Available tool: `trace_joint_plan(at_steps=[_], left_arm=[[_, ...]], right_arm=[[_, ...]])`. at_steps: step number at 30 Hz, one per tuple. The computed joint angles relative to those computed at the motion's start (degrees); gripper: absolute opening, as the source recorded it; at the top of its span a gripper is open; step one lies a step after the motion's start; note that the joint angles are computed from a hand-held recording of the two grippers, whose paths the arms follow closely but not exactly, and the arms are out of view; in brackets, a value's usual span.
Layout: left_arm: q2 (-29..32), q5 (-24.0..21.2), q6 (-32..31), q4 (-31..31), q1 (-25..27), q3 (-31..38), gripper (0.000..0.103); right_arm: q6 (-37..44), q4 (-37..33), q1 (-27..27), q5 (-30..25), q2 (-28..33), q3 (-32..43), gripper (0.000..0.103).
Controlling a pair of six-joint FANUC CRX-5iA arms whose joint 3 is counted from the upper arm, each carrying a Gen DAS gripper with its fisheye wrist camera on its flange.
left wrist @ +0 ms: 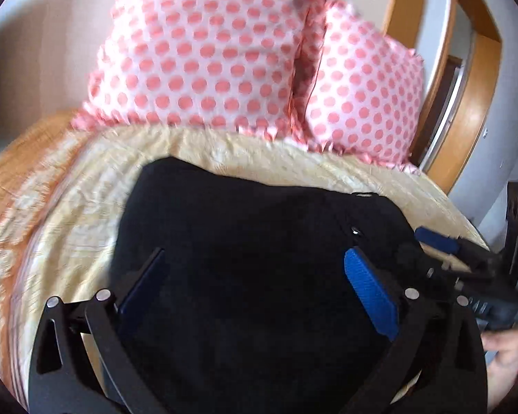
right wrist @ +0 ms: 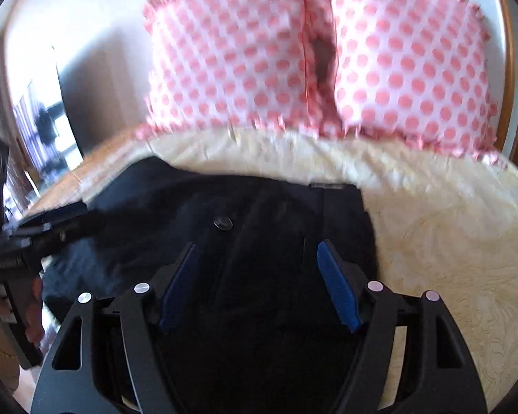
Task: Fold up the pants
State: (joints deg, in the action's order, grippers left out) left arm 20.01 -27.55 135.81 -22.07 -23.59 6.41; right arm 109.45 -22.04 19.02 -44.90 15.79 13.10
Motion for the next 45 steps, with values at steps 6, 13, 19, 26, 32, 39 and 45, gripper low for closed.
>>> trace_joint_plan(at_steps=[6, 13, 19, 26, 32, 39, 45], left_arm=[[6.24, -9.42, -11.5, 12.05, 3.11, 6.45, 0.101], [-0.59, -6.4, 3.02, -3.86, -2.16, 0.14, 0.101], [-1.51, -12.93, 16.32, -21.64, -10.72, -0.16, 0.101], [-1.38, -10.36, 23.92, -28.1, -11.98, -2.26, 0.101], [-1.31, -10.45, 24.63, -28.89, -12.33, -2.31, 0.101], [-1.4, -10.19, 24.44, -28.77, -12.38, -2.5, 0.101], [-1.27, -10.28, 24.96, -29.24, -12.56, -2.4, 0.101]], right_arm=[[-0.34, 3.06, 0.54, -4.54, 2.97, 2.68, 0.075], [9.91, -4.02, -1.13, 3.52, -8.11, -9.54, 0.075], [11.3, -2.35, 0.35, 10.63, -11.36, -17.09, 0.075], [11.2, -21.56, -11.81, -4.83, -4.63, -2.23, 0.075], [-6.29, -19.6, -14.88, -18.35, 10.29, 16.57, 0.069], [-9.05, -17.89, -13.5, -24.04, 16.25, 23.97, 0.064], [-7.79, -17.01, -13.04, -24.35, 16.4, 23.57, 0.056]])
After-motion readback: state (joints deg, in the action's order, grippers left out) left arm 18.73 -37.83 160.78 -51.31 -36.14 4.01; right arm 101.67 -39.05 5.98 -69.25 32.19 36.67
